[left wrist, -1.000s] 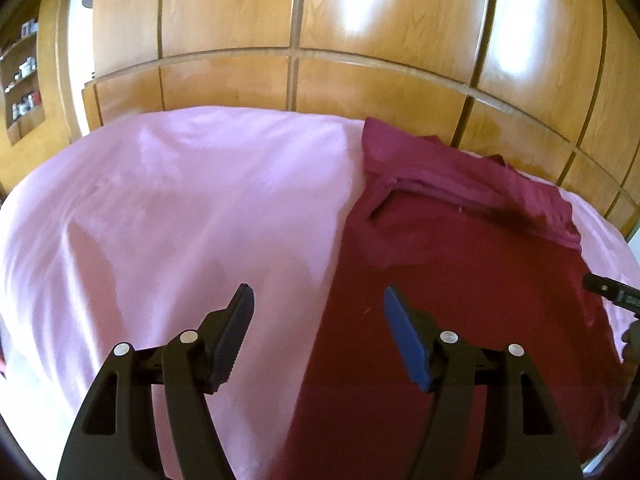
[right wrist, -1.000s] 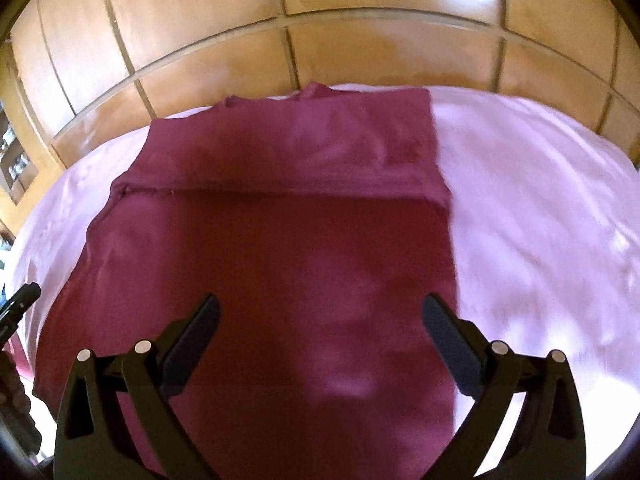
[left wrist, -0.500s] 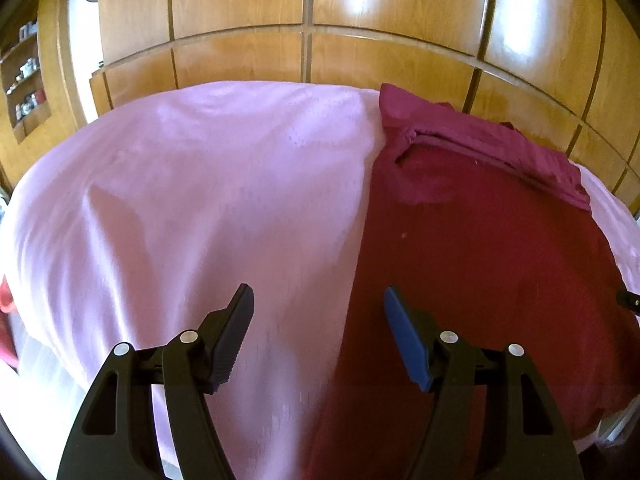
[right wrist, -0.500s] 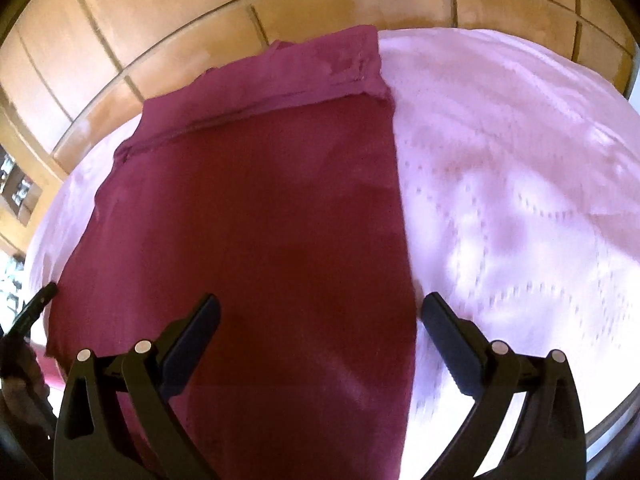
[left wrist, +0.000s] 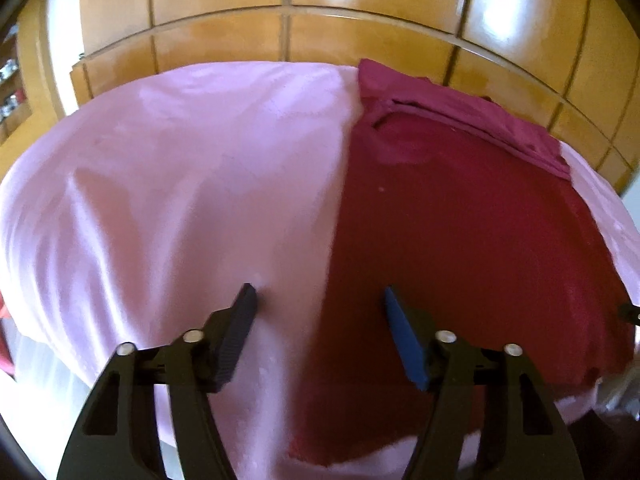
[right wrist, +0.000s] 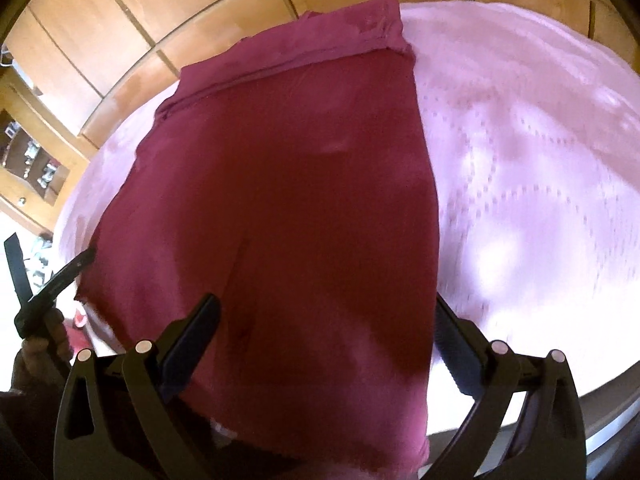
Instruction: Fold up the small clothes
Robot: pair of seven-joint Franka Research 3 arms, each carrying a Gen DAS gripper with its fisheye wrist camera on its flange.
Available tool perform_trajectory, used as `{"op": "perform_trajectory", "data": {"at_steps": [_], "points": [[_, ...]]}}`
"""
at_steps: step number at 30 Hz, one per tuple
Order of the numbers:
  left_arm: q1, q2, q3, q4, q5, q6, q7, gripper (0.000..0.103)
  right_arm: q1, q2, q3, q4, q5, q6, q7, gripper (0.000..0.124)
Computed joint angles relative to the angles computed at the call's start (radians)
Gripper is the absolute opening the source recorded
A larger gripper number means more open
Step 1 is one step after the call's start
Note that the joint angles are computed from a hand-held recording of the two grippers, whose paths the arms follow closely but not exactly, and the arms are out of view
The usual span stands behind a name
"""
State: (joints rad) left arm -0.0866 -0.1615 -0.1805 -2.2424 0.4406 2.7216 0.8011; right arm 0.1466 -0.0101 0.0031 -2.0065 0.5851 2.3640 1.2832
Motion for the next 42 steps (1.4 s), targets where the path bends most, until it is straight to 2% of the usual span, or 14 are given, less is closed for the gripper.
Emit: {"op": "perform_trajectory", "data": {"at_steps": [5, 7, 9, 13, 20, 26, 29, 35, 36, 37, 38, 39, 40, 42], "points": [[-0.055, -0.029, 0.029, -0.04, -0.146, 0.034, 0.175, 0.038, -0.002, -0.037, -0.005, -0.024, 0.003, -0.057, -0.038, 0.066], [-0.067, -0.035, 0.032, -0.048, -0.184, 0.034, 0.23, 0.016, -0.003, -0.036, -0.008, -0.021, -0.003, -0.067, -0.04, 0.039], [-0.07, -0.037, 0.032, -0.053, -0.207, 0.036, 0.263, 0.007, -0.006, -0.028, -0.011, -0.007, -0.005, -0.08, -0.042, 0.016], [-0.108, -0.056, 0.07, -0.066, -0.35, 0.063, 0.382, 0.003, -0.014, -0.021, -0.019, 0.021, 0.061, -0.116, -0.095, 0.01], [-0.256, -0.073, 0.213, -0.029, -0.833, 0.138, 0.728, 0.003, -0.042, 0.019, -0.032, 0.107, 0.293, -0.139, -0.177, 0.01], [-0.254, 0.042, 0.226, 0.136, -1.066, 0.132, 0.877, 0.003, -0.069, 0.154, -0.014, 0.265, 0.389, -0.088, -0.156, 0.01], [-0.209, 0.141, 0.213, 0.261, -1.104, 0.098, 0.898, 0.003, -0.084, 0.256, 0.001, 0.384, 0.356, -0.071, -0.089, 0.01], [-0.126, 0.381, 0.184, 0.559, -0.947, 0.018, 0.718, 0.003, -0.115, 0.49, 0.036, 0.685, 0.221, -0.085, 0.076, 0.012], [-0.119, 0.423, 0.181, 0.618, -0.918, -0.005, 0.688, 0.004, -0.119, 0.525, 0.042, 0.731, 0.2, -0.091, 0.104, 0.02], [-0.121, 0.467, 0.193, 0.68, -0.868, -0.034, 0.62, 0.01, -0.126, 0.547, 0.052, 0.761, 0.189, -0.093, 0.116, 0.042], [-0.111, 0.49, 0.19, 0.714, -0.852, -0.05, 0.591, 0.016, -0.135, 0.56, 0.064, 0.776, 0.185, -0.087, 0.123, 0.055], [-0.102, 0.503, 0.187, 0.732, -0.839, -0.046, 0.567, 0.036, -0.146, 0.568, 0.078, 0.786, 0.194, -0.078, 0.126, 0.075], [-0.105, 0.501, 0.199, 0.72, -0.805, -0.012, 0.517, 0.06, -0.155, 0.566, 0.087, 0.783, 0.198, -0.063, 0.126, 0.082], [-0.097, 0.484, 0.2, 0.676, -0.774, 0.058, 0.459, 0.071, -0.178, 0.538, 0.107, 0.743, 0.224, -0.043, 0.092, 0.086]]}}
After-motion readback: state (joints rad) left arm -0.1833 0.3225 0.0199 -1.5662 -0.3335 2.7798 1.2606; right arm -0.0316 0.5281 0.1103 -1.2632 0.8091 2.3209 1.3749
